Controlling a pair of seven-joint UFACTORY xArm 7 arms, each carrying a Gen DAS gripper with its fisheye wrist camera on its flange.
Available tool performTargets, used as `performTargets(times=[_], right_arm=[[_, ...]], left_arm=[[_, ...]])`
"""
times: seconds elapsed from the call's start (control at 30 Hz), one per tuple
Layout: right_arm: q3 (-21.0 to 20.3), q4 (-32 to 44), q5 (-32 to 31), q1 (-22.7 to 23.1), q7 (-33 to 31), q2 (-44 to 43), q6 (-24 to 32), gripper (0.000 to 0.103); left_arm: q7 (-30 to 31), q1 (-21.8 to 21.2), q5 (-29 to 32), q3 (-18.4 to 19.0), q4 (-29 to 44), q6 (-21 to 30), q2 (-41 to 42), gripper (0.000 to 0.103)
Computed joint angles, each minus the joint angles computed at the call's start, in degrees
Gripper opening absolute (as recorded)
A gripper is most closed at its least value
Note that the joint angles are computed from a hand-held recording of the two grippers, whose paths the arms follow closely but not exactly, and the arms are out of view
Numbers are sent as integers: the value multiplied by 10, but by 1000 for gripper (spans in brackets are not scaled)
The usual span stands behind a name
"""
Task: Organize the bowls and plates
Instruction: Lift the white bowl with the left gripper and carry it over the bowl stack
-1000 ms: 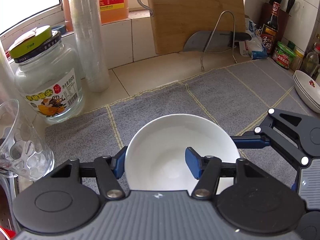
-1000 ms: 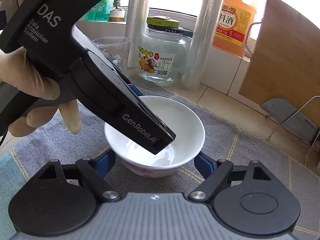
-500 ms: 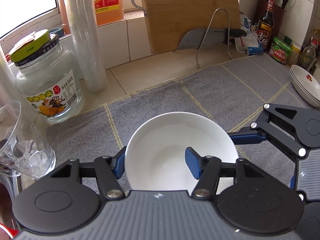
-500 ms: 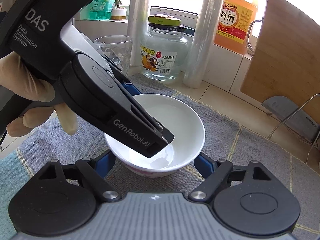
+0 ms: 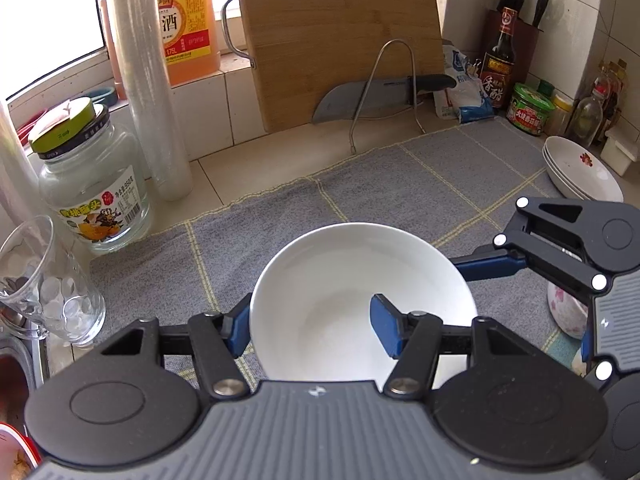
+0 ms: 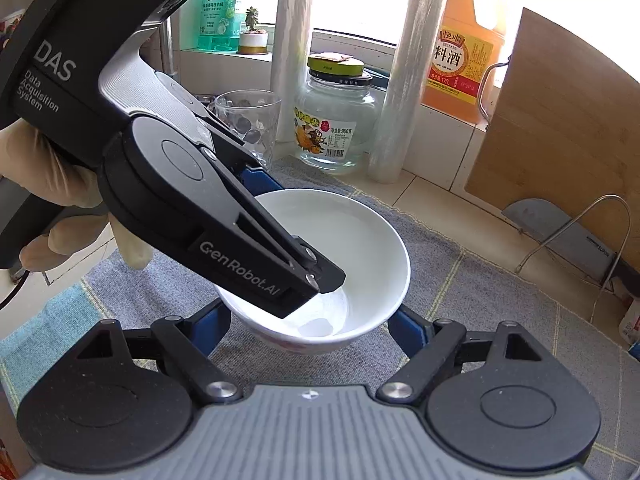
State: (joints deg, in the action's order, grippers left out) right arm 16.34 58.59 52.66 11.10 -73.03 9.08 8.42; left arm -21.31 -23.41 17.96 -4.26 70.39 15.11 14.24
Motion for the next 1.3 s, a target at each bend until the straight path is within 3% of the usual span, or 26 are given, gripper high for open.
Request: performTargets(times=[0.13,0.33,0.67,0.9,1.3], right_arm=[[-9,-27,31,-2,-30,-39,13,89],[-58,-67,70,21,-75,-97,47,89],[-136,-129,75,51,-102,-181,71,89],[-181,-170,43,53,-84,-231,68,89],[-243,-211,-40,43,-23,-270,48,89]], left_arm=[[-28,-20,27,4,-5,2,-13,60],[-87,-43,75,3,-5,13,-24,60],[-138,-76,127,-20,34,45,-13,60],[-104,-100,108,-30,95,51,30,60],[16,-141,17,-38,228,68,134,60]])
